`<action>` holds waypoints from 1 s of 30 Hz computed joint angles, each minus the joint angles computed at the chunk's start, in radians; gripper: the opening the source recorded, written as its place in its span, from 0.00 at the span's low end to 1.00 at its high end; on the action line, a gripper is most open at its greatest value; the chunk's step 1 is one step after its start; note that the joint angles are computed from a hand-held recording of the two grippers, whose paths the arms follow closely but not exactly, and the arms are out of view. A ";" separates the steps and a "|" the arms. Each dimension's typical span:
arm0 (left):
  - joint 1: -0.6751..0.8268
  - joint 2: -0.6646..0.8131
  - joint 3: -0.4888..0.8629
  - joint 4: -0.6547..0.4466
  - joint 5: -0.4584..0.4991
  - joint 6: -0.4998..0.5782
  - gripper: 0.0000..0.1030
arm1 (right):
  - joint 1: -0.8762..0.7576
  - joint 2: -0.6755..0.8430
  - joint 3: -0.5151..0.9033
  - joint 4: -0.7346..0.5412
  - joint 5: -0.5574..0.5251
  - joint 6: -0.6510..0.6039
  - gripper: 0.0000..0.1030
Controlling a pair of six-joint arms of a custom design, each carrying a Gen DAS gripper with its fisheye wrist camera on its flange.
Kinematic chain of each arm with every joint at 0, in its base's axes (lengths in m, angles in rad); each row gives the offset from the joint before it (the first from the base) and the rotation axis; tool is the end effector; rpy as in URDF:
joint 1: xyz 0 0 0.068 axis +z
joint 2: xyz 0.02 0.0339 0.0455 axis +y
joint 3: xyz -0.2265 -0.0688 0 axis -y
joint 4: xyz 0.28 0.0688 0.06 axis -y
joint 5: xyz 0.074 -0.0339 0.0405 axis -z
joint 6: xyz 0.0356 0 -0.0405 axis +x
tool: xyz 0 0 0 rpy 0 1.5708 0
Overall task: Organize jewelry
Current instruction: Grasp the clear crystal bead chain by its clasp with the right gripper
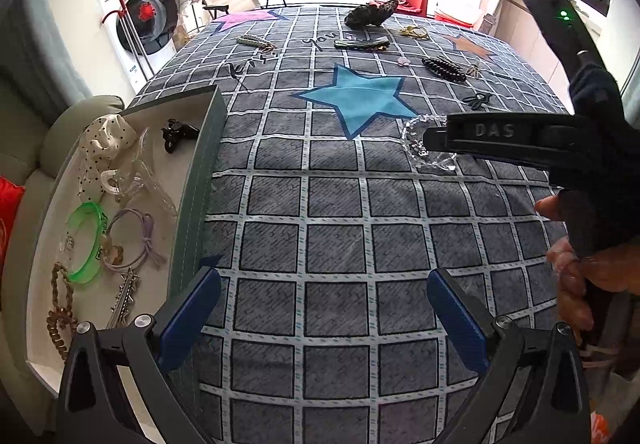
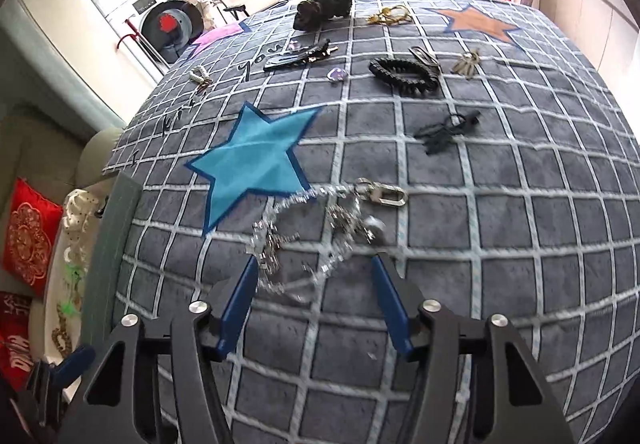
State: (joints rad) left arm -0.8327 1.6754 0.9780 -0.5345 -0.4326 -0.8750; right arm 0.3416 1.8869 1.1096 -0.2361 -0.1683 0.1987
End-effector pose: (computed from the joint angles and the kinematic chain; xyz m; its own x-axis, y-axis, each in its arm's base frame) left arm 0.2345 -0.2357 0.1047 -0.8503 -0.1008 -0.5166 -0.1167 0.9932 -0.0017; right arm 0.3653 0.1362 0.0826 -0.8655 -0.1012 -0.4905 -0.2478 0.9376 0.2438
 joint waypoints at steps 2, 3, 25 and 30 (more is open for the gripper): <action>0.004 0.003 0.003 -0.001 -0.004 -0.003 1.00 | 0.018 0.003 0.001 0.008 0.039 -0.006 0.42; 0.007 0.006 0.006 -0.001 -0.005 -0.002 1.00 | 0.022 0.003 -0.001 0.011 0.048 -0.009 0.32; 0.013 0.104 0.121 0.030 0.015 0.040 0.90 | -0.144 -0.132 -0.149 0.007 -0.199 -0.059 0.02; 0.023 0.088 0.095 0.024 0.018 0.030 0.90 | -0.097 -0.024 -0.055 0.006 -0.150 -0.029 0.04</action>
State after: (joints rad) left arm -0.8100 1.7634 1.0731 -0.5102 -0.4146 -0.8455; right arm 0.2450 1.8630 1.0547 -0.2303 -0.3185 0.1699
